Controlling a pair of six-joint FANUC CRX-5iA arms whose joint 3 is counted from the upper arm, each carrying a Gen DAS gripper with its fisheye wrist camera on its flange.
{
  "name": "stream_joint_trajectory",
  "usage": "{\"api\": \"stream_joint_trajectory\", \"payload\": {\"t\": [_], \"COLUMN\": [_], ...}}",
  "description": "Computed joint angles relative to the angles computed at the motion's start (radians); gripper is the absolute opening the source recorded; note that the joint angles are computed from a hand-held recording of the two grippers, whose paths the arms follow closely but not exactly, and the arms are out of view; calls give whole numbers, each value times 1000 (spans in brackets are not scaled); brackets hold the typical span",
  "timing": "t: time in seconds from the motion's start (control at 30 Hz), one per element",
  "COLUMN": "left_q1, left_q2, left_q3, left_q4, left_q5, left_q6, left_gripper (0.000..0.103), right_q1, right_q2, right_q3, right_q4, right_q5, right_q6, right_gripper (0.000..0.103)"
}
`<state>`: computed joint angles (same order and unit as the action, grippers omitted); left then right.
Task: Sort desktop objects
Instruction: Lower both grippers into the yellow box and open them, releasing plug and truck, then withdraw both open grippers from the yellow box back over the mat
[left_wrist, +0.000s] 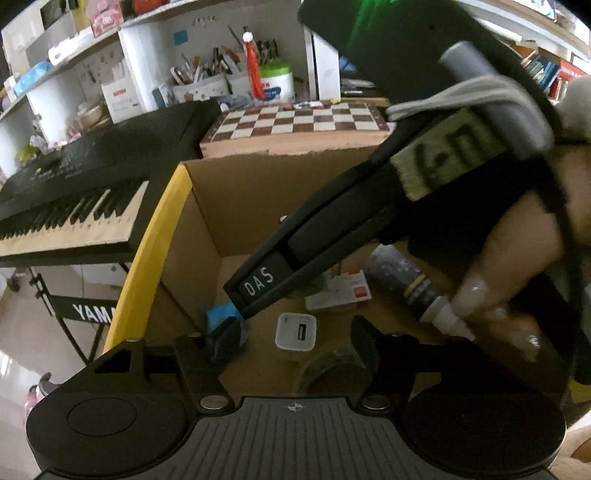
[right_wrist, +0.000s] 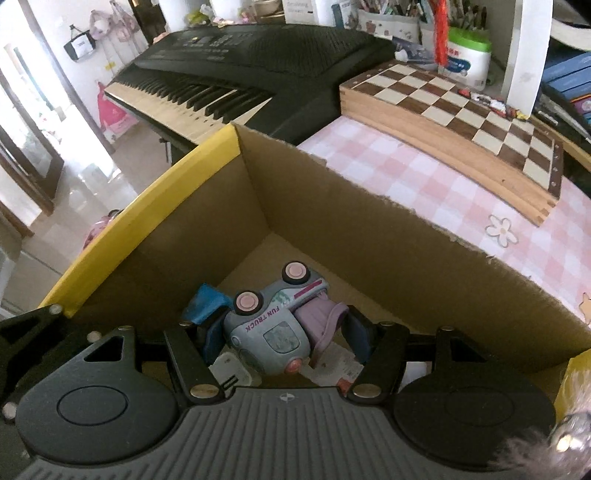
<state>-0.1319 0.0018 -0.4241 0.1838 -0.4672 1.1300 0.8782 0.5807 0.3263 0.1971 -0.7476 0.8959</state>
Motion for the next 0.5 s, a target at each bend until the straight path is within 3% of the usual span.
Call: {"api": "stream_joint_trajectory", "payload": {"t": [0.23,0.3,0.5], "left_q1": [-3,-1,5], "left_q2": [-42,-55,-104], "left_q3": [-39,-49,-104], "left_q4": [38,42,116], "left_q5": [50,66,118], "left_q6": [-21,-19,-70], "left_gripper": [78,85,86], "right_q1": [16,22,38], "right_q2": [-24,-38,-108], "right_q3": [-48,-66,-169], "right_q4": [82,109,225], "right_q5": [33,41,108], "right_q6": [-77,-99,-211], "right_gripper": [68,69,69]}}
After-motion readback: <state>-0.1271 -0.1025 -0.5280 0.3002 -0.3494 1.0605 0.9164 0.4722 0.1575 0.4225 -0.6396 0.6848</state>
